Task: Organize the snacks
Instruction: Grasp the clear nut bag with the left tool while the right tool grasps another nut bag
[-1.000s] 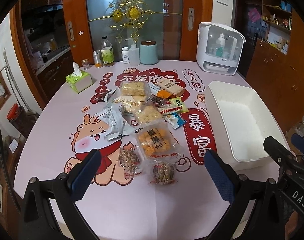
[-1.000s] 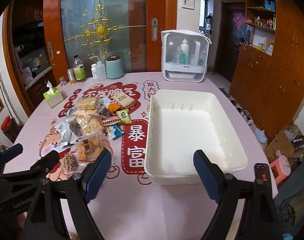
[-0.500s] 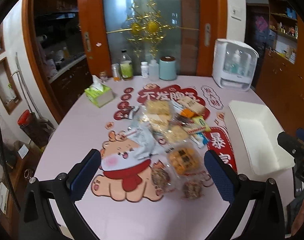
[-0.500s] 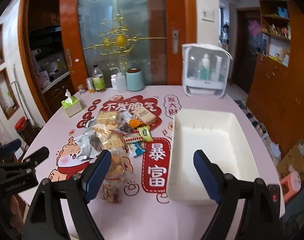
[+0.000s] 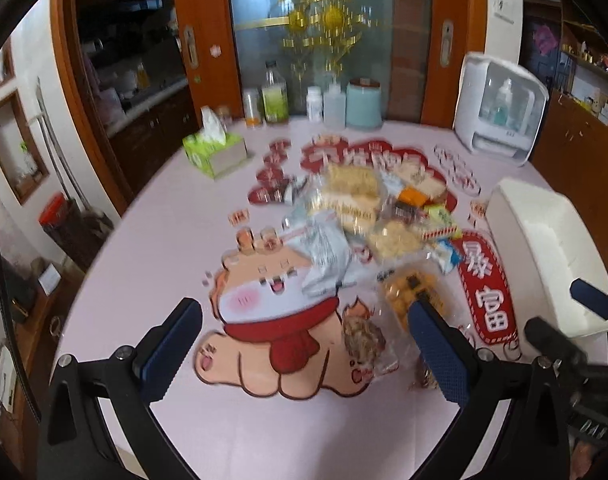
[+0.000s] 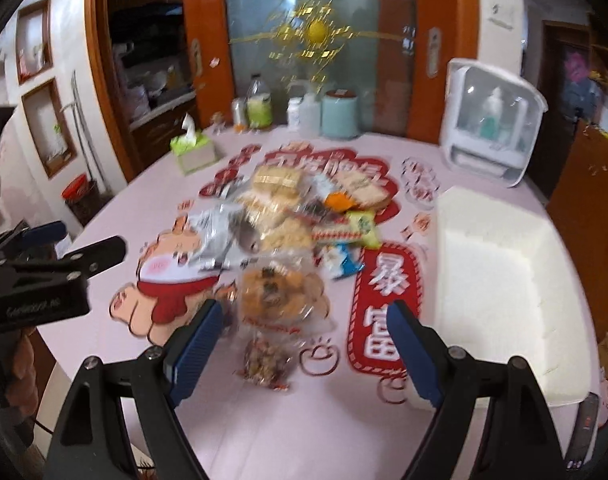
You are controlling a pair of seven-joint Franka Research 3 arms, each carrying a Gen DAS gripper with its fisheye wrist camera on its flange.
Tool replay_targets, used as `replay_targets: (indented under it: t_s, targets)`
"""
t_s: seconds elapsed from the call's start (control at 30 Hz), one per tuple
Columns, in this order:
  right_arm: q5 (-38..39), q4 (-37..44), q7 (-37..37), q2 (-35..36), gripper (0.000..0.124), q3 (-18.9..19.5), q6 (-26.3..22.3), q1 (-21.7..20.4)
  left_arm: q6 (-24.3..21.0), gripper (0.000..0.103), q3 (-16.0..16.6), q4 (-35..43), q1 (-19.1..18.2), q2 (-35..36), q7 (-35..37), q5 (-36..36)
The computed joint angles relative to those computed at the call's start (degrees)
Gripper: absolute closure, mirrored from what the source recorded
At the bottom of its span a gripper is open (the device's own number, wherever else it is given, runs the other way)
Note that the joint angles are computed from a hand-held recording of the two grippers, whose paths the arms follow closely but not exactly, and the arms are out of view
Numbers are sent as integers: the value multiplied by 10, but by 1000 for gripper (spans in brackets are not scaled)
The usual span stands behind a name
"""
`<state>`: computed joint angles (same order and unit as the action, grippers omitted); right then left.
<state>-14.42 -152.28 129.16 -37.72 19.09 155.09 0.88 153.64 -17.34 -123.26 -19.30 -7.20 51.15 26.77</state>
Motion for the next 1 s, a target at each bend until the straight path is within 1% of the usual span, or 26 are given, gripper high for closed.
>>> replay_targets:
  t_s: [0.1, 0.13, 0.23, 0.27, 0.33, 0.43, 0.5, 0.63, 0.7, 0.77, 0.83, 0.9, 0.97, 1.0]
  targets:
    - [-5, -4, 1, 32, 39, 9, 15, 1, -2, 0, 10, 6, -10, 33, 54, -67]
    - [-6, -6, 4, 43, 39, 11, 20, 1, -3, 0, 13, 10, -13, 48, 81, -102]
    - [5, -13, 3, 82, 39, -4, 39, 18, -11, 0, 12, 19, -13, 79, 106, -136]
    - [7, -18, 2, 92, 39, -9, 53, 21, -15, 0, 11, 24, -13, 92, 110, -141]
    - [5, -20, 12, 112, 39, -6, 62, 18, -17, 1, 9, 32, -12, 112, 123, -158]
    - [10, -17, 7, 141, 39, -18, 70, 28, -33, 5, 3, 54, -8, 143, 150, -197]
    - [19, -17, -4, 155, 42, -33, 78, 40, -41, 6, 2, 67, -8, 159, 154, -202]
    - [16, -11, -6, 173, 45, -36, 77, 43, -49, 6, 0, 82, -11, 179, 156, -199]
    - [31, -10, -22, 182, 50, -53, 84, 58, -55, 8, -1, 94, -11, 191, 160, -201]
    - [45, -10, -38, 189, 53, -65, 92, 68, -62, 11, -3, 102, -12, 201, 164, -202]
    - [60, -12, -56, 192, 56, -74, 99, 78, -75, 20, -5, 113, -13, 211, 169, -206]
    - [88, -15, -80, 194, 66, -89, 110, 94, -82, 25, -12, 119, -8, 218, 186, -226]
    - [132, -18, -121, 196, 72, -113, 121, 122, -81, 28, -8, 121, -14, 219, 182, -216]
    - [144, -18, -133, 197, 74, -115, 123, 126, -82, 29, -7, 122, -15, 220, 181, -212]
